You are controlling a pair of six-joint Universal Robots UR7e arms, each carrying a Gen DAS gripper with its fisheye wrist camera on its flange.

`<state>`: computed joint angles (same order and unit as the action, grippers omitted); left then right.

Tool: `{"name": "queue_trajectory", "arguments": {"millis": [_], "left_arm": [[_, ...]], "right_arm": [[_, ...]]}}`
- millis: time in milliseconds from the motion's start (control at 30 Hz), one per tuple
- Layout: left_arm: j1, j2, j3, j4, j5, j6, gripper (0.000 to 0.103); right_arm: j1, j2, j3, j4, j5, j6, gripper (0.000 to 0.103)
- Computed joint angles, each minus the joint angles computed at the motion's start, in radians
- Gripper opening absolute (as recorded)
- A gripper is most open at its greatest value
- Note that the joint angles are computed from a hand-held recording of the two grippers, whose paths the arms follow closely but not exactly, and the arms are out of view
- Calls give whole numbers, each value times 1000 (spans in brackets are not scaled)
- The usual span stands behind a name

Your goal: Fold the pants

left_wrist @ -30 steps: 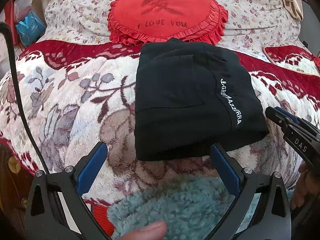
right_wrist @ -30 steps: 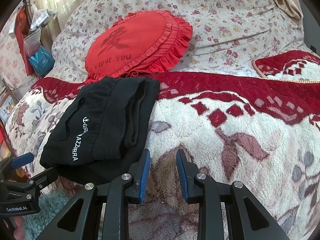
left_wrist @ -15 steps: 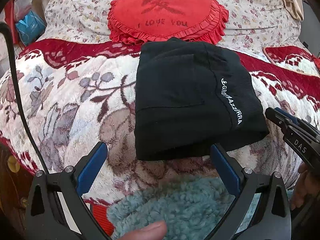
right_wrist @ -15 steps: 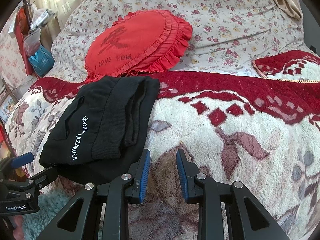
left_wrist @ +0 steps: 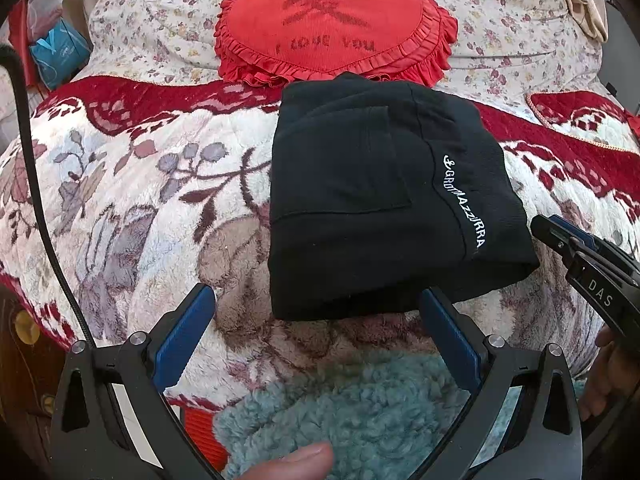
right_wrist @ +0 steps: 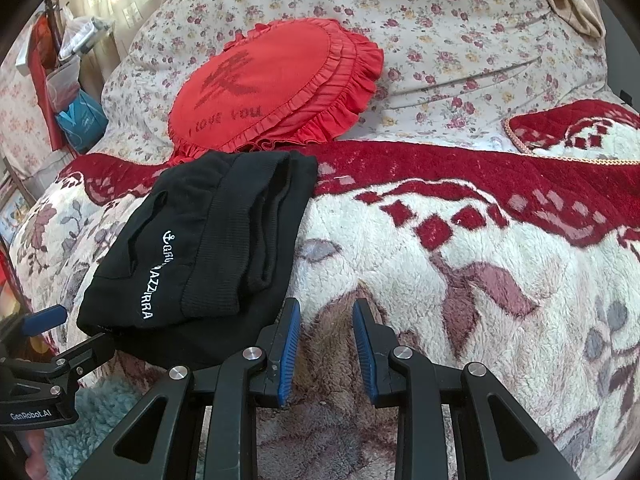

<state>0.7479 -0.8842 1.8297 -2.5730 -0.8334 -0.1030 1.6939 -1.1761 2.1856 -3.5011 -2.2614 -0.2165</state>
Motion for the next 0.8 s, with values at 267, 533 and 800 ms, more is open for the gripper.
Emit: {"name": "queue_trajectory", "arguments": {"millis": [267,533,800], "left_arm": [[2,-3,2,3,-5,1,102],[11,-7,0,8,-34,-2,102],[17,-20,2,-20,-61,37,102]], "right_arm": [[1,1,0,0,0,0,26],[2,2,-1,0,-1,1,26],[1,0,-1,1,-1,0,26]]}}
